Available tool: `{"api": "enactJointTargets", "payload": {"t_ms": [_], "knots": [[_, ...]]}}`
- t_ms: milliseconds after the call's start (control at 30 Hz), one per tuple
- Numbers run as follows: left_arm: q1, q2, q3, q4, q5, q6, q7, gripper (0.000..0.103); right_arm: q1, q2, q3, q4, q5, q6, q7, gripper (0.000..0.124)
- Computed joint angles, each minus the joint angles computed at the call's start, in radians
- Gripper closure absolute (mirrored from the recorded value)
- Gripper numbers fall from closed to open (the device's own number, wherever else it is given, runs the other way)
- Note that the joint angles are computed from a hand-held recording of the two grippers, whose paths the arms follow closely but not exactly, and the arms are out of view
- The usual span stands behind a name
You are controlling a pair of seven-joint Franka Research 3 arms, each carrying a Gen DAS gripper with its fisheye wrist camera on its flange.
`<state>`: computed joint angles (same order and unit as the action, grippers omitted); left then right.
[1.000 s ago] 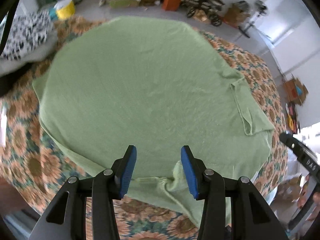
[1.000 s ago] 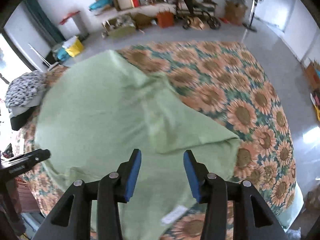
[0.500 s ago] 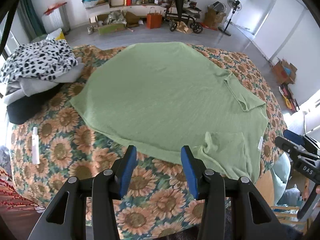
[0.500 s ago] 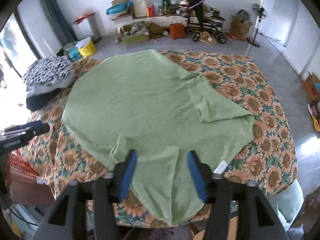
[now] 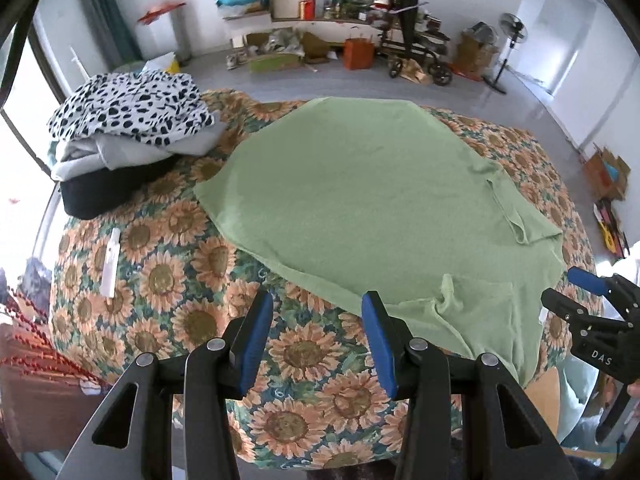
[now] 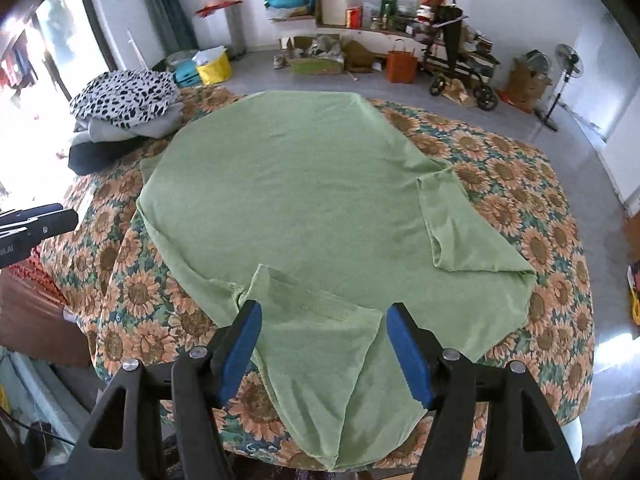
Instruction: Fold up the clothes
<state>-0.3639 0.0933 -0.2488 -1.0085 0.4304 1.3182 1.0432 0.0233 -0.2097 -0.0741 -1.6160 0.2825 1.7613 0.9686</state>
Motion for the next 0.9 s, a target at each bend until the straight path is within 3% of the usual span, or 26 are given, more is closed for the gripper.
{"api": "enactJointTargets", "payload": {"t_ms": [100, 267, 500, 767, 900], "knots": [[-0.028, 0.031, -0.003, 0.040, 0.083, -0.047, 0.018, 0.056, 0.000, 0.027, -0.007, 0.027, 0.012, -0.024, -0.021, 0.055], [-0.036, 0.021, 0.009, 0.038, 0.131, -0.039, 0.025, 0.056, -0.005, 0.048, -0.003, 0.034, 0.001, -0.054, -0.017, 0.055], [0.045, -0.050, 0.029, -0.064, 0.050, 0.058, 0.093, 0.056, 0.006, 0.022, 0.021, -0.013, -0.024, -0.045, 0.046, 0.055], [0.164, -0.063, 0.068, -0.069, -0.126, 0.174, 0.335, 0.056, 0.047, -0.061, 0.093, -0.081, -0.108, 0.071, 0.305, 0.055], [0.207, -0.054, 0.083, -0.043, -0.171, 0.194, 0.463, 0.056, 0.069, -0.086, 0.125, -0.084, -0.146, 0.077, 0.461, 0.054]]}}
